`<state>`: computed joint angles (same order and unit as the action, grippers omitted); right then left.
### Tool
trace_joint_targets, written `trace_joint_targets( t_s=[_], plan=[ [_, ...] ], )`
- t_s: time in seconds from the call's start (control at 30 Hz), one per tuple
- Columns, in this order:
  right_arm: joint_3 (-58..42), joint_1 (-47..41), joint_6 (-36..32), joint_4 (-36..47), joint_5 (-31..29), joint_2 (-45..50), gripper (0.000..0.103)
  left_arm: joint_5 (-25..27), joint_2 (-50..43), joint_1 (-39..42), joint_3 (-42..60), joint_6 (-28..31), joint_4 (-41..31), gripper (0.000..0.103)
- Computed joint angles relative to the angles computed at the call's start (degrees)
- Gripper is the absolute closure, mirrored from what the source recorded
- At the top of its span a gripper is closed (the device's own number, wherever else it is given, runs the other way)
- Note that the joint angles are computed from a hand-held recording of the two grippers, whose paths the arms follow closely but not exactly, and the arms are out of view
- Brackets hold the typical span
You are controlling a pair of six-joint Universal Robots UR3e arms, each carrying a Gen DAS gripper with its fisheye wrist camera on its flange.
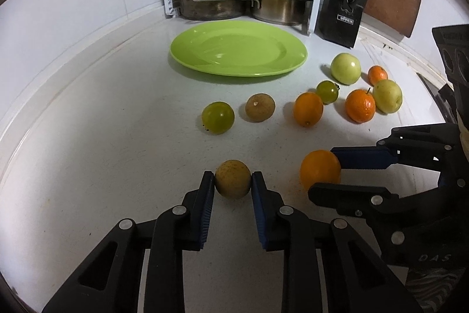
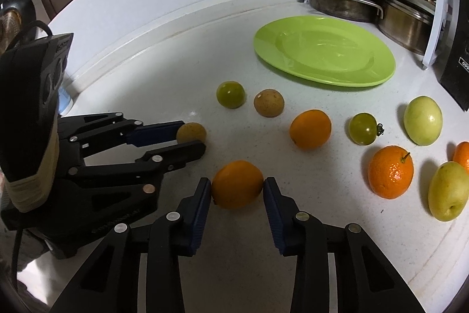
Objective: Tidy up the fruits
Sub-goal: 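Close the left gripper on the brown fruit while the right gripper closes on the orange, then carry the brown fruit and the orange over the green plate with both tools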
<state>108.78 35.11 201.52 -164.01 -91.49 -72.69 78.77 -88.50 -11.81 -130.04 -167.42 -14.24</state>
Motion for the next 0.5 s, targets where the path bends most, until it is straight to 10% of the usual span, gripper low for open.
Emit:
trace_joint_targets(
  t_s=[0.5],
  plan=[
    [3.89,-0.58,-1.23,-1.45,-2.32,-7.16,0.065,6.73,5.46,-5.59,2.59,-10.61,-2.44,0.077]
  ],
)
